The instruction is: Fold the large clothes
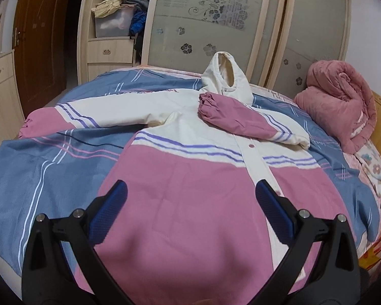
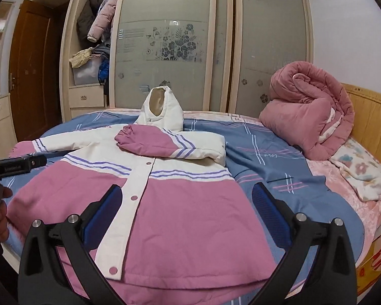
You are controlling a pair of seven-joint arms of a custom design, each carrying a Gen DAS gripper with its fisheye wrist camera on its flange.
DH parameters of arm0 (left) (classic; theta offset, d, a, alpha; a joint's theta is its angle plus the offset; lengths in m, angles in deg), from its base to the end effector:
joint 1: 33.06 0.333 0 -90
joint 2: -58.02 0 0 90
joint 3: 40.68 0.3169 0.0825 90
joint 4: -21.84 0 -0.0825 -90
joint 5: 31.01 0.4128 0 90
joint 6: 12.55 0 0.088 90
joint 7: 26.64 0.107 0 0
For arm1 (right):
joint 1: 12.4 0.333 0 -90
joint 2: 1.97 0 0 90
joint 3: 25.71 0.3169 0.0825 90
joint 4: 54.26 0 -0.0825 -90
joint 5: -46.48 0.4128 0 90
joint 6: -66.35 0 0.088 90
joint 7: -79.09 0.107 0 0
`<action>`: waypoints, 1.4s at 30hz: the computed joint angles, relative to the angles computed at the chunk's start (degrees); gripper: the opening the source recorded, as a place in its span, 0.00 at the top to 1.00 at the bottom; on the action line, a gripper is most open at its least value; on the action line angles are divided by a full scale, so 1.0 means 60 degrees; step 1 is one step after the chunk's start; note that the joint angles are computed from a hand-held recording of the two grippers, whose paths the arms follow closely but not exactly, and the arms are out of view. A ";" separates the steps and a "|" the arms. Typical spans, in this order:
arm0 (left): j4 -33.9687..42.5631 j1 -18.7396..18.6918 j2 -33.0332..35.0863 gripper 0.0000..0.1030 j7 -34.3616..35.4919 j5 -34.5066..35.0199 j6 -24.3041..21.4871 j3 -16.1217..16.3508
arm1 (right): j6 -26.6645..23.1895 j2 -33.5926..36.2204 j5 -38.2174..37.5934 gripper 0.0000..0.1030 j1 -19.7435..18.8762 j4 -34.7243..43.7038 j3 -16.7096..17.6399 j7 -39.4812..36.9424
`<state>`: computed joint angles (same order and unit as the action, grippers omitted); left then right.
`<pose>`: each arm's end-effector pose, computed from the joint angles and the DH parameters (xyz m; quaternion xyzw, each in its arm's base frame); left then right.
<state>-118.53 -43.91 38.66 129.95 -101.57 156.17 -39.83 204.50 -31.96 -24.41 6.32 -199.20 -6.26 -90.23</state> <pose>0.4884 -0.0232 0.4728 -0.5567 0.6857 -0.4148 0.2188 0.3549 0.2783 0.4769 -0.5187 0.6620 -0.4353 0.3214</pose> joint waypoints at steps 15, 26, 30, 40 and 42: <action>-0.2720 0.0761 -0.3419 0.02 -0.3372 0.3287 -0.0064 -0.0608 | 0.1050 -0.1125 0.0613 0.01 -0.0312 -0.0561 -0.0033 -0.0429; -0.2748 -0.0274 -0.4198 0.02 -0.4049 0.4413 -0.1878 0.0973 | 0.1643 -0.1245 -0.2541 0.01 -0.1333 -0.0936 0.0909 0.3438; -0.2437 -0.0424 -0.3801 0.02 -0.4041 0.3894 -0.2437 0.1175 | 0.1720 -0.0842 -0.3087 0.01 -0.0922 -0.0923 0.0534 0.3618; -0.1347 0.0227 -0.2400 0.02 -0.4801 0.4251 -0.2875 0.0263 | 0.1676 -0.0722 -0.3502 0.01 -0.0005 -0.1028 -0.0410 0.3694; -0.0992 0.0430 -0.2047 0.02 -0.5045 0.4660 -0.2875 -0.0015 | 0.1750 -0.0719 -0.3543 0.01 0.0031 -0.1071 -0.0508 0.3750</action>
<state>-124.48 -41.33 26.38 99.68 -73.60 138.92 -39.92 214.99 -36.28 -45.66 6.51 -205.62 -9.31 -67.73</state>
